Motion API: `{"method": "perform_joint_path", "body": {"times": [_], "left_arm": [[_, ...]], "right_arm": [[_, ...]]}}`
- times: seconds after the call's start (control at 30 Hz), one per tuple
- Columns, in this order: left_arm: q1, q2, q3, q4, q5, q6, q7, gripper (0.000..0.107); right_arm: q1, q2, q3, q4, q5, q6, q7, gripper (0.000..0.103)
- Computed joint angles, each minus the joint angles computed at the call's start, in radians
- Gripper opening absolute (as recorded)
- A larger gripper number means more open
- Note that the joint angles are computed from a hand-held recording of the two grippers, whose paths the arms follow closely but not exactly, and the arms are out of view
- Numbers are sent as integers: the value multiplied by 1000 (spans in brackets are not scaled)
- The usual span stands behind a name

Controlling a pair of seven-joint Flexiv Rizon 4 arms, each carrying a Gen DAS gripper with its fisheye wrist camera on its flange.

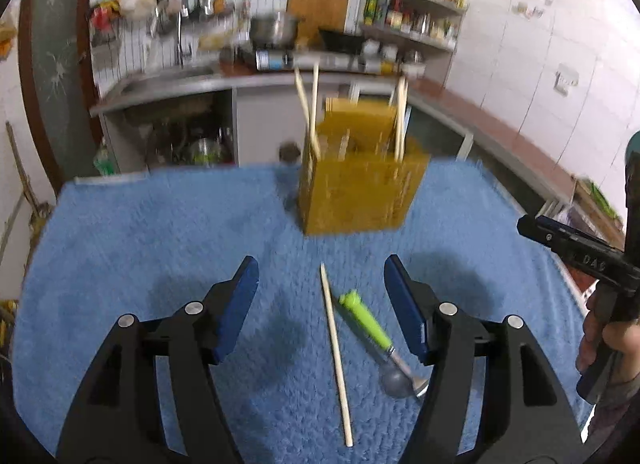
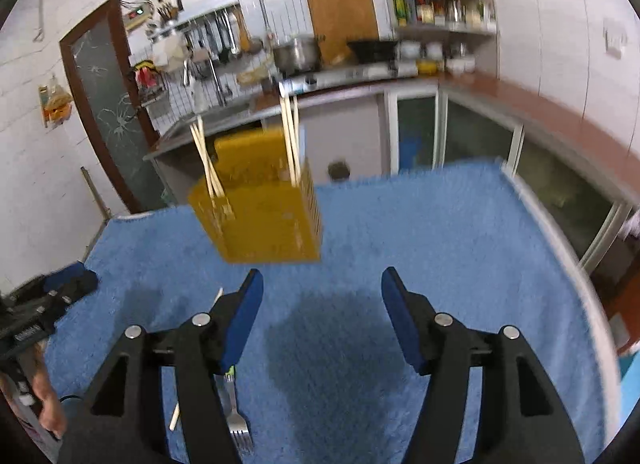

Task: Organize utensils
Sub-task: 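Move both tools back toward the last chopstick and green utensils, then close the left tool on the chopstick while the right tool grasps the frog-handled spoon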

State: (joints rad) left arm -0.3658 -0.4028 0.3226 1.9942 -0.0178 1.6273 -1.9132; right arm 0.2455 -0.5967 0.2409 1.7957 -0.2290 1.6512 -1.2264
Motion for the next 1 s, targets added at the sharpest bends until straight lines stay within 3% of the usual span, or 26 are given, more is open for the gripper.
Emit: {"method": "perform_joint_path", "body": {"times": [0.2,0.27,0.33,0.43,0.57,0.8,0.9,1.0], "left_arm": [[45,-100,-55,-21,-33,-20,4,62],[39,-129,-51,-36,-42,-35,6,55],[51,-150,-65,-56,-44,-62,25,41],[23,-188,-40,-99,-31,-109,24,27],[-16,-233,9,-155,7,-162,-23,27],[58,-260,-70,-206,17,-198,0,21],[60,-279,-65,-230,30,-197,-9,14],[108,-271,-113,-215,20,-179,15,8]], "right_arm": [[12,-101,28,-49,0,-25,-8,61],[43,-119,9,-55,-3,-21,-5,61],[99,-120,-52,-42,0,4,17,61],[99,-133,-51,-51,-4,-1,30,61],[102,-134,-57,-49,-8,-2,41,61],[136,-149,-87,-59,-22,-16,59,61],[148,-158,-92,-65,-25,-24,67,61],[165,-169,-95,-75,-33,-34,71,60]]}}
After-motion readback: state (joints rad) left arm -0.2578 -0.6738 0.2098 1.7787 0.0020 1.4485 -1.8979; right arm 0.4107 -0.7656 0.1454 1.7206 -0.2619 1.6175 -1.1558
